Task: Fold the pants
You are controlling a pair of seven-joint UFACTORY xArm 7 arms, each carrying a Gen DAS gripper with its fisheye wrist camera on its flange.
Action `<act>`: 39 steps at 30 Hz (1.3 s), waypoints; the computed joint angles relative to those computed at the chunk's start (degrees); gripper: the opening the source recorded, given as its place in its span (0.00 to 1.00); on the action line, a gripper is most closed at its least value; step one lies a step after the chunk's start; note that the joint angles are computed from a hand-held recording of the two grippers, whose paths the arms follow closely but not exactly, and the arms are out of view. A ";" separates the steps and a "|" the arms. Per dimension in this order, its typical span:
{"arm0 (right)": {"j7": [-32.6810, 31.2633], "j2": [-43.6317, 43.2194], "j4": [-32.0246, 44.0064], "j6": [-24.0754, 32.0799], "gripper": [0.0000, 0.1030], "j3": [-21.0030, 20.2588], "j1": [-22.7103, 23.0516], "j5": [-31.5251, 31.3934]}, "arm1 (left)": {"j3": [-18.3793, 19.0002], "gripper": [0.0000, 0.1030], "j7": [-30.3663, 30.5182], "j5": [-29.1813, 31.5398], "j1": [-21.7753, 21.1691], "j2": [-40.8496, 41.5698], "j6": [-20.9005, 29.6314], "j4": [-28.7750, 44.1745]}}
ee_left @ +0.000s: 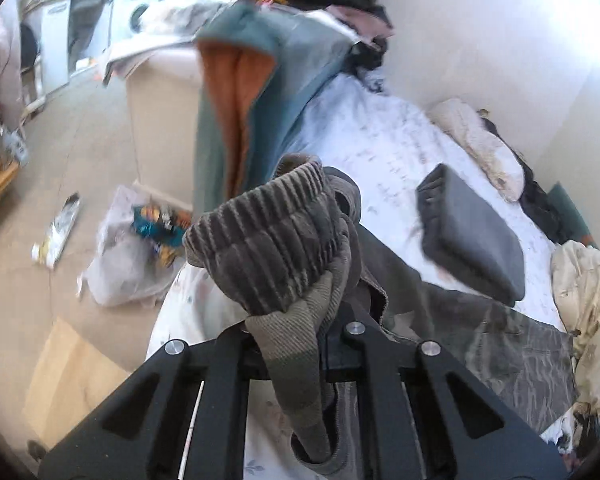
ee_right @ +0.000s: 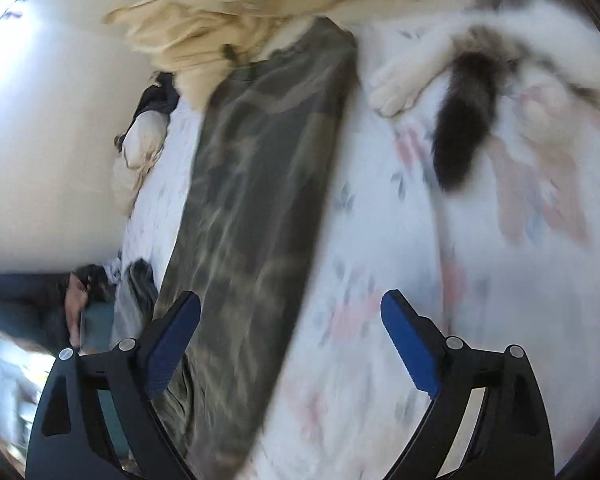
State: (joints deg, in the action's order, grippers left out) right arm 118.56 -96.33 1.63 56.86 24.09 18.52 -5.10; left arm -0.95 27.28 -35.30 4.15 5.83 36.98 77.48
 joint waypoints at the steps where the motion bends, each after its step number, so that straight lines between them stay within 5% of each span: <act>1: -5.03 -1.56 -1.51 -1.13 0.89 -2.64 -2.00 -0.66 | -0.18 0.08 0.82 -0.03 -0.11 -0.44 -0.22 0.06; 3: -13.89 2.52 -1.24 -5.17 0.89 -6.95 -7.58 -3.14 | -0.14 0.08 0.83 1.89 -0.55 -0.61 -0.31 0.34; 5: -16.28 5.35 -1.07 -6.06 0.88 -10.69 -10.67 -6.82 | 0.20 0.08 -0.22 4.61 -0.80 -0.66 0.49 0.47; 8: -17.06 3.34 -3.33 -7.98 0.86 -10.07 -16.09 -6.96 | 0.38 0.07 -0.36 6.12 -0.48 0.03 3.26 2.08; 11: -22.50 9.23 -3.99 -18.84 0.82 -15.76 -22.11 -9.94 | 0.58 0.07 -1.96 5.77 -0.20 -0.16 3.58 1.66; 12: -25.15 11.72 -3.47 -20.49 0.68 -17.11 -23.85 -10.04 | 0.54 0.07 -2.19 5.71 -0.19 -0.06 3.63 1.81; 13: -27.69 16.59 -1.13 -19.74 0.42 -18.48 -25.35 -10.18 | 0.50 0.07 -2.13 4.77 0.02 0.25 4.23 2.50; 15: -33.90 21.81 2.41 -13.90 0.08 -17.97 -28.69 -6.77 | 0.57 0.07 -1.36 -0.53 1.42 0.77 7.57 3.66; 20: -37.48 19.06 6.88 -7.83 0.04 -16.31 -30.69 -6.55 | 0.99 0.06 -4.00 -2.65 2.43 0.75 8.91 4.71; 25: -42.29 18.89 14.23 -3.24 0.04 -15.42 -30.38 -6.76 | 1.13 0.06 2.82 -11.83 4.07 -1.13 13.34 9.71; 28: -44.09 20.47 20.61 2.38 0.03 -13.76 -30.24 -6.40 | 2.50 0.06 2.57 -11.78 5.13 -0.51 17.09 14.61; 33: -38.71 14.52 26.30 18.31 0.04 -7.30 -25.96 -0.03 | 4.94 0.06 3.55 -8.08 10.24 2.90 27.83 23.32; 39: -26.56 11.21 34.55 35.79 0.03 5.96 -17.89 12.02 | 5.87 0.06 7.78 -5.14 19.78 8.59 40.66 30.35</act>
